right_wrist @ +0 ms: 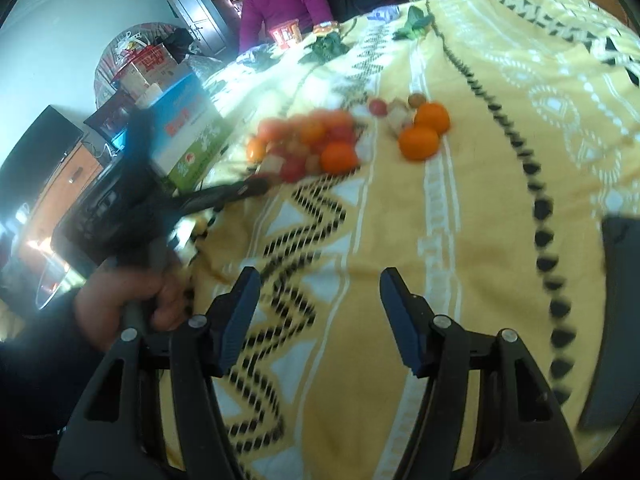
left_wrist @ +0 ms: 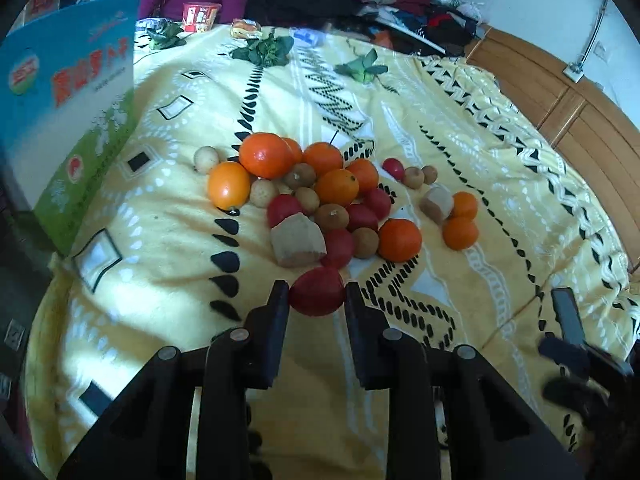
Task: Organize fruits
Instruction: 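Grasp a red tomato with the left tool while the right tool grasps an orange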
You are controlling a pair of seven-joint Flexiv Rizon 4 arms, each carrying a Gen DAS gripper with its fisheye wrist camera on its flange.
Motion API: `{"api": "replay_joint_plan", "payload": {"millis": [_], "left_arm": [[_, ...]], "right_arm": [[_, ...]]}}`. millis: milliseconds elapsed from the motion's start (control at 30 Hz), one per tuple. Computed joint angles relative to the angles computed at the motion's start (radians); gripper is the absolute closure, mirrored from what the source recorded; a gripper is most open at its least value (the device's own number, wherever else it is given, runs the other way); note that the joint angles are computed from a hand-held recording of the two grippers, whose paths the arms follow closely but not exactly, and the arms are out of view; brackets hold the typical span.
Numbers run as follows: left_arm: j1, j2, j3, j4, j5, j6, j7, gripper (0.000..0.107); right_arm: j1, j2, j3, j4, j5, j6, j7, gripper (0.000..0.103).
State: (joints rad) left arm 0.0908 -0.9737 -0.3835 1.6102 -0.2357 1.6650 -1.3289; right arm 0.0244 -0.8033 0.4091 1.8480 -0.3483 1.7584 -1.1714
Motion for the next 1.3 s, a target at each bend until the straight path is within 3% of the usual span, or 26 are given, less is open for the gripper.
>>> {"api": "replay_joint_plan", "payload": {"millis": [300,367,633,733,800,900,1067,1167,1300], "left_arm": [[0.085,0.017,-0.095,0.059,0.041,0.045,-0.006,0.079],[0.091,0.013,-0.101,0.055,0.045,0.045,-0.01,0.079],[0.092,0.004,-0.099,0.04,0.044,0.022,-0.012,0.079],[0.086,0.006,-0.094,0.04,0.038,0.019,-0.014,0.079],[0.084,0.012,-0.092,0.046,0.036,0.023,-0.017,0.079],[0.092,0.028,-0.1,0.067,0.047,0.039,-0.016,0.079],[0.124,0.042,-0.135,0.11,0.087,0.054,-0.002,0.079],[0.091,0.008,-0.106,0.078,0.093,0.029,0.021,0.079],[0.043,-0.029,-0.057,0.044,0.068,0.007,0.031,0.079]], "right_arm": [[-0.012,-0.232,0.111,-0.393,-0.032,-0.262,-0.136,0.04],[0.023,-0.26,0.081,-0.46,-0.023,-0.284,-0.152,0.04],[0.057,-0.336,0.088,-0.604,0.049,-0.398,-0.252,0.041],[0.049,-0.339,0.107,-0.614,0.09,-0.408,-0.293,0.053],[0.068,-0.315,0.067,-0.593,0.114,-0.395,-0.288,0.062],[0.075,-0.277,0.043,-0.548,0.168,-0.357,-0.29,0.062],[0.053,-0.158,0.045,-0.351,0.258,-0.237,-0.333,0.062],[0.101,-0.101,-0.027,-0.23,0.258,-0.189,-0.313,0.062],[0.108,-0.084,-0.046,-0.18,0.243,-0.17,-0.281,0.061]]}}
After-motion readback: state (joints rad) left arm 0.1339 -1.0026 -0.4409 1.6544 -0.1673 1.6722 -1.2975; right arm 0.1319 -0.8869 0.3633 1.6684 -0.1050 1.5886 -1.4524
